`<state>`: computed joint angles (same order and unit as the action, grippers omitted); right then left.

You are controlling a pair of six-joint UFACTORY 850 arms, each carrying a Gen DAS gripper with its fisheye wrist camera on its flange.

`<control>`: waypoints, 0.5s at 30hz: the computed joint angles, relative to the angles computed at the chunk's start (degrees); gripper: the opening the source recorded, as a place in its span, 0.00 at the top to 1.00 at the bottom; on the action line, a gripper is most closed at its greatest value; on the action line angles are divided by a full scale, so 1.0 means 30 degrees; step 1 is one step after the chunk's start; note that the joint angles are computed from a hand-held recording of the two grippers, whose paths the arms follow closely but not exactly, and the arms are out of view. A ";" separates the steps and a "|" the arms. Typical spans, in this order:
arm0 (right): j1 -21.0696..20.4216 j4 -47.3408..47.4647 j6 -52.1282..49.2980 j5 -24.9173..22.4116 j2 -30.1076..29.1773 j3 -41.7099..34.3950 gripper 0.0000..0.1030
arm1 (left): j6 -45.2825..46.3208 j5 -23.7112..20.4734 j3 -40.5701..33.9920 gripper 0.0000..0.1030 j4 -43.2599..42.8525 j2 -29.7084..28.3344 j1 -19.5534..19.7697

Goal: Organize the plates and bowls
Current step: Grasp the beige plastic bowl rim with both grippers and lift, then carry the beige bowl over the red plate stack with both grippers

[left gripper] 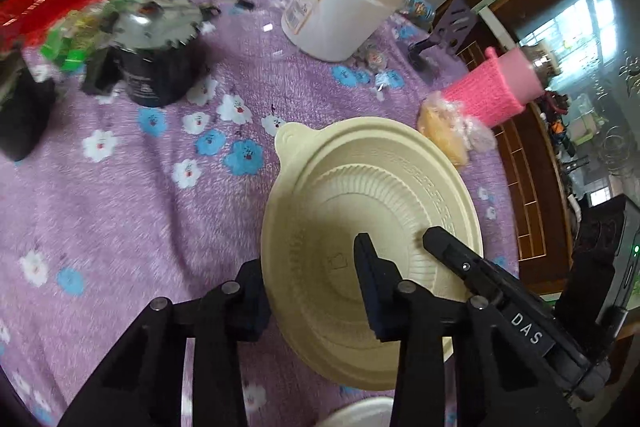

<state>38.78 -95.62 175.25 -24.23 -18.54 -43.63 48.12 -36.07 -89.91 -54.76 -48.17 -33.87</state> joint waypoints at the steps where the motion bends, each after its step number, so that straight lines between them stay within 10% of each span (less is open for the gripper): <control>1: 0.0234 0.0288 -0.0300 -0.0158 0.0168 -0.0025 0.86 | 0.0392 0.0271 0.0632 0.65 -0.0286 0.0569 0.0081; 15: 0.5557 0.4035 -0.4399 -0.3990 0.0687 -0.2793 0.86 | 0.9212 0.1853 1.0644 0.65 -0.6843 0.9321 0.2909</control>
